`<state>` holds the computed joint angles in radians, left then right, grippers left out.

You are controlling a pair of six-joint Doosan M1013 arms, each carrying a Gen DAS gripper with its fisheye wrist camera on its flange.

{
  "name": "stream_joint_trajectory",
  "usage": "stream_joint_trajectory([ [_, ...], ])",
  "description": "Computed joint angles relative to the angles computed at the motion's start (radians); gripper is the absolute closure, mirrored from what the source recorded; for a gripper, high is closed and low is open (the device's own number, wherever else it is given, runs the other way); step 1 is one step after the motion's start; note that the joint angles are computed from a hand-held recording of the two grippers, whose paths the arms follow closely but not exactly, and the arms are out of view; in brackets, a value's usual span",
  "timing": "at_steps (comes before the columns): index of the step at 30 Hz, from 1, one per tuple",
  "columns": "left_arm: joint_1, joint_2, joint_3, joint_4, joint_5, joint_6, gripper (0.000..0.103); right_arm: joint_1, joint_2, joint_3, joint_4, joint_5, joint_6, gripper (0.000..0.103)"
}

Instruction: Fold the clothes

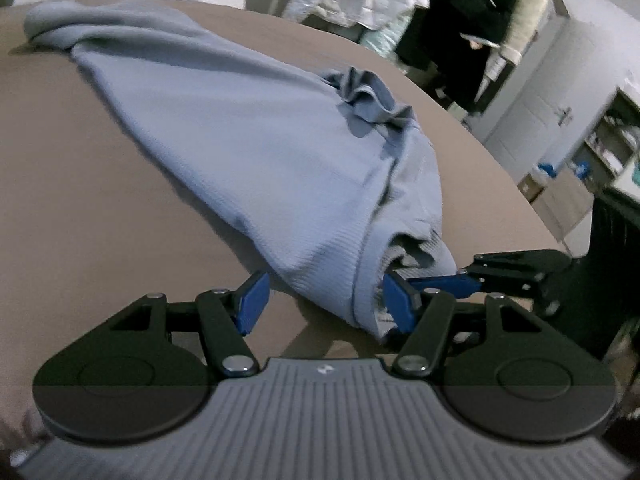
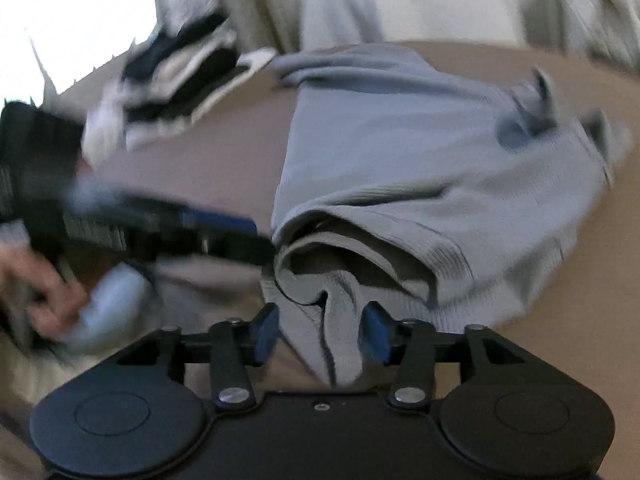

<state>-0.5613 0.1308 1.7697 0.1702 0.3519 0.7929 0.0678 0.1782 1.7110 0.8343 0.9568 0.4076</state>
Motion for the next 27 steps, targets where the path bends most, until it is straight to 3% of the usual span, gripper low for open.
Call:
stream_joint_trajectory([
  [2, 0.0, -0.002, 0.005, 0.064, 0.004, -0.093, 0.042, 0.022, -0.004, 0.012, -0.015, -0.046, -0.064, 0.046],
  [3, -0.001, -0.005, 0.009, 0.1, 0.004, -0.145, 0.042, 0.026, -0.002, 0.016, 0.0, -0.046, -0.091, 0.041],
  [5, 0.001, -0.01, 0.019, 0.149, -0.004, -0.232, 0.042, 0.016, 0.014, 0.01, 0.068, 0.006, -0.135, 0.029],
  [8, 0.004, -0.017, 0.032, 0.217, -0.016, -0.351, 0.042, 0.009, 0.045, -0.003, 0.162, 0.041, -0.2, 0.029],
  [9, 0.002, -0.019, 0.034, 0.247, -0.013, -0.388, 0.042, 0.012, 0.055, -0.016, 0.161, 0.043, -0.194, 0.038],
  [10, 0.0, -0.021, 0.035, 0.273, -0.009, -0.413, 0.042, 0.015, 0.064, -0.031, 0.151, 0.05, -0.18, 0.053],
  [11, -0.002, -0.023, 0.035, 0.298, -0.005, -0.435, 0.042, 0.015, 0.072, -0.048, 0.131, 0.065, -0.15, 0.085],
  [14, -0.003, -0.032, 0.04, 0.334, -0.015, -0.457, 0.042, -0.019, 0.087, -0.087, 0.132, 0.228, -0.088, 0.088],
  [18, 0.011, -0.024, 0.028, 0.215, -0.032, -0.331, 0.042, -0.076, 0.085, -0.087, 0.123, 0.41, -0.046, 0.088],
  [20, 0.008, -0.017, 0.014, 0.197, -0.005, -0.286, 0.042, -0.083, 0.08, -0.075, 0.09, 0.468, -0.046, 0.088],
  [24, 0.001, -0.012, 0.002, 0.21, 0.022, -0.246, 0.042, -0.086, 0.032, -0.015, 0.083, 0.391, -0.032, 0.087],
  [27, 0.001, -0.016, 0.007, 0.209, -0.016, -0.224, 0.042, -0.111, 0.005, -0.007, 0.14, 0.276, 0.003, 0.083],
])
